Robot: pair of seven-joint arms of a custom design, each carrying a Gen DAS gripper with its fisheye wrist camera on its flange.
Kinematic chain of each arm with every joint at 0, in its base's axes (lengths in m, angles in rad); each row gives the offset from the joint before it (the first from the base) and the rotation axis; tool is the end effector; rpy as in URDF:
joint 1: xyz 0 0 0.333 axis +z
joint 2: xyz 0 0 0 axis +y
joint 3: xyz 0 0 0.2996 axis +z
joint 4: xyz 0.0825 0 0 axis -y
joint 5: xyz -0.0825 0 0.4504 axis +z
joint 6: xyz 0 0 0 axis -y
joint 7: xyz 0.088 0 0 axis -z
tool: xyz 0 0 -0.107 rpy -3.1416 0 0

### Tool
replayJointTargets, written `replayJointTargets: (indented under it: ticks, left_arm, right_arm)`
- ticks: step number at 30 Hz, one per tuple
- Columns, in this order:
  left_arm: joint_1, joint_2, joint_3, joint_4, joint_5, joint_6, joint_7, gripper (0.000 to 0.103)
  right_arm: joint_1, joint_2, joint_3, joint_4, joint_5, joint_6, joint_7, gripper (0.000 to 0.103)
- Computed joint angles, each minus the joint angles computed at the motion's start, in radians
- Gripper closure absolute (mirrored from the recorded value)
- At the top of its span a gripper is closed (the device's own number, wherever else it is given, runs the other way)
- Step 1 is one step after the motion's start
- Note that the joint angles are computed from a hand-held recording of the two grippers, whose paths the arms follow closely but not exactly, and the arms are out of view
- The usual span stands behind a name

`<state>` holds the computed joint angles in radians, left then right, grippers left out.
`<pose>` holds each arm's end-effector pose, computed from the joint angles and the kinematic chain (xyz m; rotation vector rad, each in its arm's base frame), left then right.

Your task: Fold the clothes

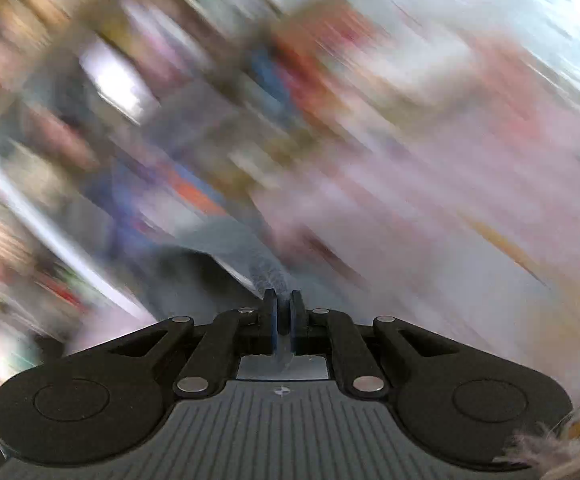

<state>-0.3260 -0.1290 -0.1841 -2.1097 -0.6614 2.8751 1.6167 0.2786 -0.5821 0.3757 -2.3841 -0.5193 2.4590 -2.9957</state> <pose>0.5593 -0.2771 0.5270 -1.9155 1.9265 -1.3932 0.3912 0.3213 0.5536 -0.9340 2.1330 -0.4725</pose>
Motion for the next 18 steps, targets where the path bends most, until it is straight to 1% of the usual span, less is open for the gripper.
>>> replayJointTargets:
  ticks: [1,2,4,7,9,10,12,14,16,18]
  left_arm:
    - [-0.007,0.016,0.007,0.026,-0.023,-0.034,0.026,0.007]
    - [-0.007,0.034,0.006,0.055,-0.027,-0.072,0.043,0.011]
    - [-0.003,0.068,-0.01,0.108,-0.014,-0.124,0.079,0.014]
    - [0.003,0.127,-0.042,0.193,0.028,-0.18,0.132,0.015]
    - [0.002,0.168,-0.065,0.24,0.098,-0.176,0.152,0.015]
    - [0.0,0.19,-0.074,0.262,0.156,-0.166,0.145,0.015]
    - [-0.009,0.232,-0.081,0.304,0.304,-0.141,0.091,0.014]
    - [-0.015,0.272,-0.082,0.346,0.412,-0.13,0.051,0.014]
    - [-0.017,0.307,-0.083,0.386,0.484,-0.124,0.026,0.013]
    - [-0.015,0.343,-0.088,0.43,0.518,-0.127,0.014,0.013]
  right_arm:
    - [0.03,0.003,-0.007,-0.011,0.051,-0.062,-0.013,0.098]
    - [0.039,0.014,0.002,-0.014,0.063,-0.075,0.0,0.098]
    - [0.061,0.041,0.015,-0.018,0.084,-0.098,0.029,0.098]
    - [0.089,0.049,0.013,-0.007,0.056,-0.127,-0.003,0.097]
    - [0.102,0.038,0.005,-0.019,0.048,-0.139,-0.02,0.096]
    - [0.107,0.033,0.003,-0.025,0.045,-0.145,-0.028,0.096]
    - [0.116,0.021,-0.001,-0.036,0.04,-0.155,-0.046,0.096]
    - [0.118,0.013,-0.004,-0.04,0.037,-0.167,-0.062,0.096]
    - [0.113,0.018,-0.003,-0.024,0.029,-0.209,-0.083,0.096]
    - [0.109,0.014,0.002,-0.017,0.02,-0.261,-0.093,0.096]
